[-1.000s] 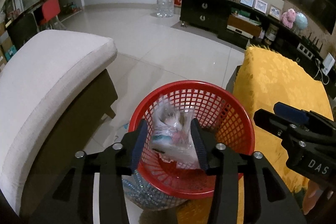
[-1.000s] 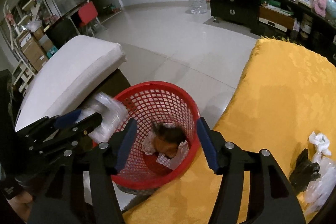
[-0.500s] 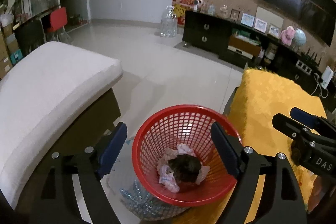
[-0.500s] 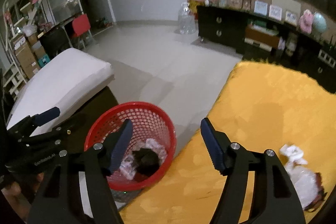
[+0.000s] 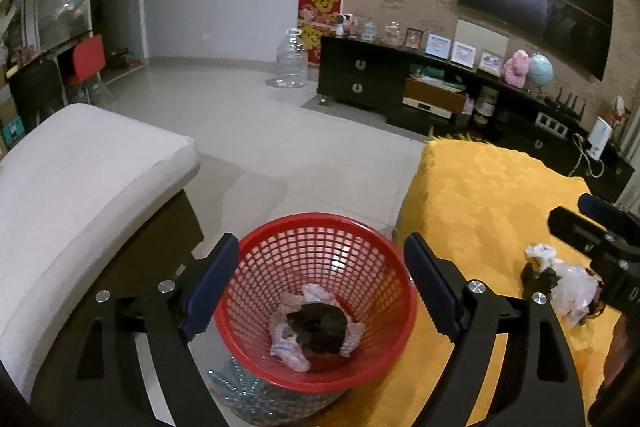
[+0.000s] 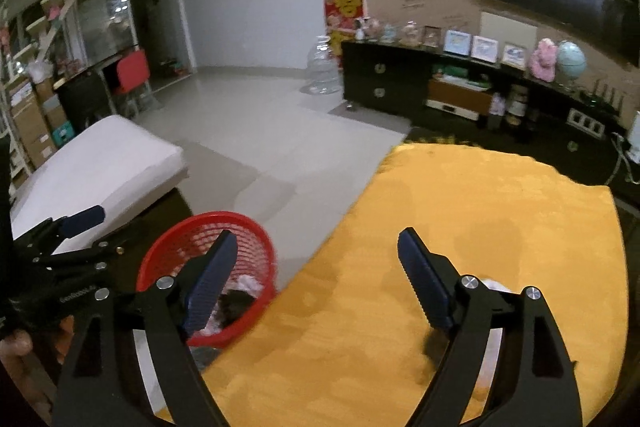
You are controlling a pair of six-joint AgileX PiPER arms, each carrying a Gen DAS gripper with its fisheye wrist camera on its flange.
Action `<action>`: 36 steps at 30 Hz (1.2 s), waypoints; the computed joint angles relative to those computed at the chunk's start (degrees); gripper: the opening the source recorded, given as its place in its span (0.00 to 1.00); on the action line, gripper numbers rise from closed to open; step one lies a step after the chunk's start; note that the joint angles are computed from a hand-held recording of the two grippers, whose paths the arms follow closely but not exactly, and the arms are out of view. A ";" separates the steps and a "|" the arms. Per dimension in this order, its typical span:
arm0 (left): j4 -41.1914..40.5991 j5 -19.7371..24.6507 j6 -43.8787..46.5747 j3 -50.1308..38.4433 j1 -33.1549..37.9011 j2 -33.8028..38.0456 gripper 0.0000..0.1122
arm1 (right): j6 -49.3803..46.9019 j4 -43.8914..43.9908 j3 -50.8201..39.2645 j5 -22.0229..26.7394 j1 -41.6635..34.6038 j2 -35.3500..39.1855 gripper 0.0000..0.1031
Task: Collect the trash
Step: 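Move both tools back toward the remaining trash on the table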
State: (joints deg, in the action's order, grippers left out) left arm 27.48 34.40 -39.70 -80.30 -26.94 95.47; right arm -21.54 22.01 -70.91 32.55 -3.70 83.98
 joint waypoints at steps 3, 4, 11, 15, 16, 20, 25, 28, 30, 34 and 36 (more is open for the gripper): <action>-0.36 -0.14 0.49 -0.22 -1.28 0.04 0.72 | -1.07 0.27 0.91 0.75 -3.33 -1.71 0.77; -0.51 -0.25 0.80 -0.25 -1.83 0.05 0.72 | -1.27 0.34 1.32 0.65 -3.94 -2.12 0.77; -0.01 -0.35 1.85 -0.49 -5.99 0.82 0.73 | -3.63 2.65 5.99 1.82 -12.44 -7.55 0.77; 0.00 -0.86 3.32 0.07 -8.68 0.87 0.73 | -6.43 5.40 9.43 3.83 -18.64 -11.07 0.77; -0.12 -1.07 3.73 0.31 -9.21 0.75 0.73 | -7.27 6.12 10.28 4.43 -20.12 -11.90 0.77; -1.34 -2.32 5.96 1.74 -11.35 0.46 0.73 | -11.20 9.14 13.45 6.88 -25.75 -14.90 0.77; -0.81 -2.84 6.62 2.92 -15.36 1.52 0.75 | -16.20 12.83 16.68 9.60 -32.60 -17.43 0.77; -1.98 -3.01 7.05 3.71 -17.52 1.88 0.75 | -19.61 15.05 17.24 10.89 -36.38 -17.70 0.77; -4.17 -3.43 8.11 4.55 -18.74 2.08 0.75 | -21.61 16.64 17.54 11.83 -38.77 -17.87 0.77; -5.49 -3.35 9.55 5.06 -22.01 3.89 0.75 | -24.09 18.84 17.30 13.39 -42.03 -17.20 0.77; -6.17 -3.31 11.07 4.96 -23.64 5.01 0.75 | -25.66 20.21 17.00 14.44 -43.94 -16.70 0.77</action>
